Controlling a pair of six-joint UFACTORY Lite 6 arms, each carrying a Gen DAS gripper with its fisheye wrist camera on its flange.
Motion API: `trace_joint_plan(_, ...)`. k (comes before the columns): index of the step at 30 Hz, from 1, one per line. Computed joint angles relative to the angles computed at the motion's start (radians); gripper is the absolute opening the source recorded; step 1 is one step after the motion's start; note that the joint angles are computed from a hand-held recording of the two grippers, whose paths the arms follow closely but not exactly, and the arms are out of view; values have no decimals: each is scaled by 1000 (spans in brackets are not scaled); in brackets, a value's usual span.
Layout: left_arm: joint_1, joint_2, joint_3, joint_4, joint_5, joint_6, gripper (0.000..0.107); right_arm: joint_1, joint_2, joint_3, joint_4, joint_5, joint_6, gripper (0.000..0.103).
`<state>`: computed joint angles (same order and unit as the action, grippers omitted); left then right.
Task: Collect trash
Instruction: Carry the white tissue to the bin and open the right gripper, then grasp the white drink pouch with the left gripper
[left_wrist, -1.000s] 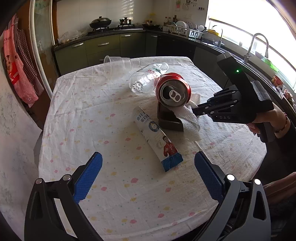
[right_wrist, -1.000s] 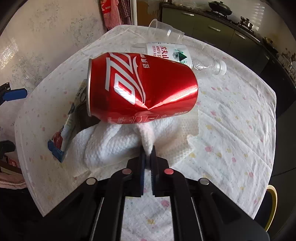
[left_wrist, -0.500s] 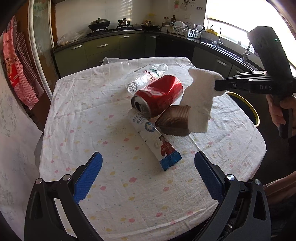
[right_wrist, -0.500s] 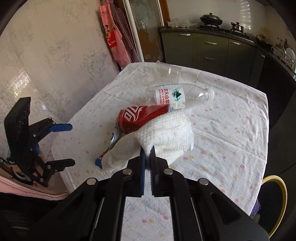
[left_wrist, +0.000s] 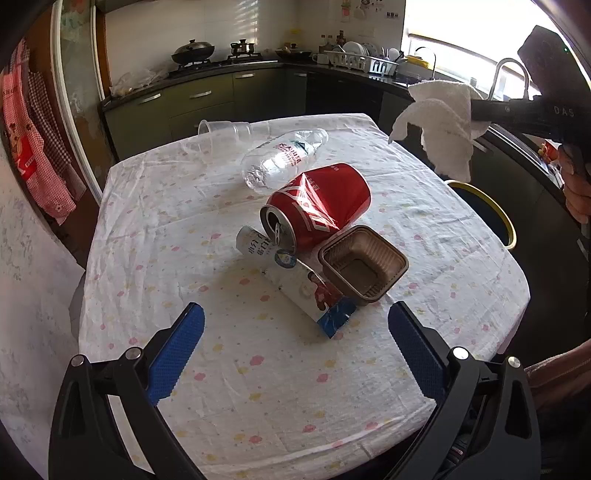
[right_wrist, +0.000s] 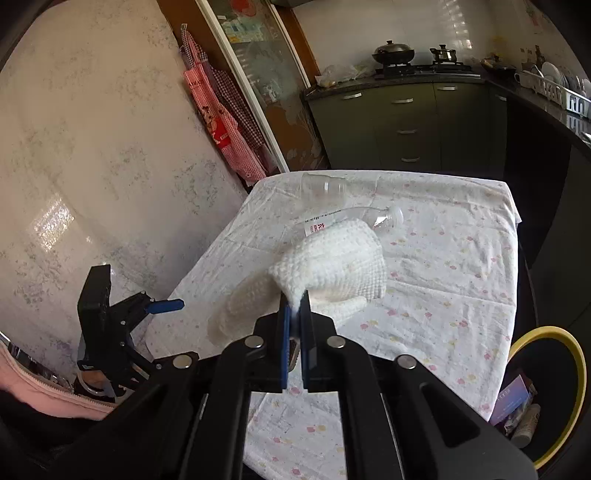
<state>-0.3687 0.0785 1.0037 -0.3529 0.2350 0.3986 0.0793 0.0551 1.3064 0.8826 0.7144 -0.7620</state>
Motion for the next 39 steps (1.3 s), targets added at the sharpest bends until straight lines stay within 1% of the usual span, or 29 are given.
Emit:
trace_joint_plan(4,-4,2,5,3,2,-2,98,-55,-42,-3,44,49,-8,4)
trace_joint_plan(7,-6,-1,4,-16,0,18,98,-112,-94,-24,23,51,12,5)
trace_joint_plan(11,-13,-12,-4,-84,-7,92,98,-265,-152,-64,-47,60,64,5)
trace_joint_plan(15,-40,8,15,-45,-8,54,98,-436,-166,-116,-171,30,126,5)
trace_joint_plan(17,-59,23,31,0,-7,6,98,-496,-150,-143,-250,-11,168,6)
trace_joint_plan(21,-99,53,65,101,-2,-96,98,-581,-43,-156,-347,-87,214,7)
trace_joint_plan(24,-123,70,89,170,6,-162,98,-617,59,-141,-369,-139,222,8)
trace_joint_plan(29,-147,91,118,256,18,-247,98,-644,206,-97,-350,-183,203,9)
trace_joint_plan(31,-151,94,122,264,20,-255,98,-641,261,-74,-379,-198,222,19)
trace_joint_plan(33,-152,95,124,265,21,-256,98,-635,299,-50,-436,-200,285,56)
trace_joint_plan(34,-151,93,122,260,20,-251,98,-632,313,-39,-477,-198,321,61)
trace_joint_plan(37,-148,93,117,252,18,-241,98,-625,298,-56,-524,-211,374,62)
trace_joint_plan(39,-144,96,118,237,19,-227,98,-628,259,-90,-505,-218,362,64)
